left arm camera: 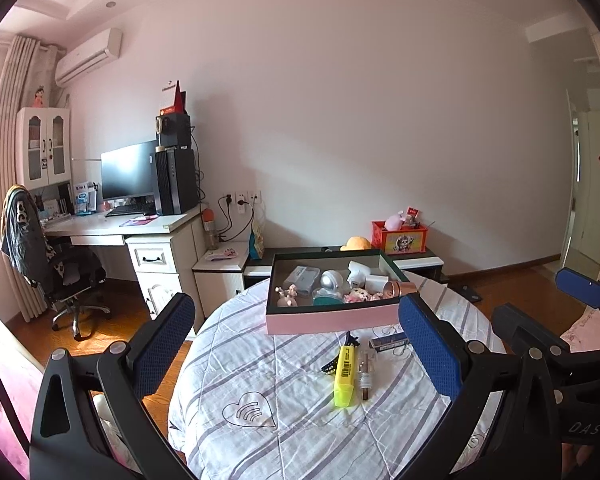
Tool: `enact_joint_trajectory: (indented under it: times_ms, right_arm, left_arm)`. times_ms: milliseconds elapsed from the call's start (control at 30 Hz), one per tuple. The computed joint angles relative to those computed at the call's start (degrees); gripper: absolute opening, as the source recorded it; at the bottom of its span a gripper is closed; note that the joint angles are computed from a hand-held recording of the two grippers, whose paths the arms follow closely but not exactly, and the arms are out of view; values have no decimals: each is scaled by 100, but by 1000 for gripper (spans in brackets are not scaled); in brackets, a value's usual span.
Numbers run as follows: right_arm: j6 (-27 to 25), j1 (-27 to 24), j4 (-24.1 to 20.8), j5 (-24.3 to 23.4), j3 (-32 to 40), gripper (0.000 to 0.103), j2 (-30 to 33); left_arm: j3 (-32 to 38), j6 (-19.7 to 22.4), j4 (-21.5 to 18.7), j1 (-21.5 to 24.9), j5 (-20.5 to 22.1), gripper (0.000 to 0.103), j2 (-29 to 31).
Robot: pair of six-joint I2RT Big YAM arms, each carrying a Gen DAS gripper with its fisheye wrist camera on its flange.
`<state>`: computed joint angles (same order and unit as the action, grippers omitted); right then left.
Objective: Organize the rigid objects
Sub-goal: 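Grasp the yellow highlighter with the left tool while the right tool grasps the clear glass bottle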
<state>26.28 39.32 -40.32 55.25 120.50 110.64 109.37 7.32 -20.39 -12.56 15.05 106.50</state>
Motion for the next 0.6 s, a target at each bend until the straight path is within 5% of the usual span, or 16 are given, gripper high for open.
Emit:
enact_joint_trajectory:
  times_ms: [333, 600]
  right_arm:
    - [860, -480, -559, -755, -318, 103, 129]
    - [1348, -941, -753, -1586, -652, 103, 311]
  left_arm:
    - [1562, 296, -1702, -282, -122, 103, 1347]
    - [3596, 500, -3383, -518, -321, 103, 2838]
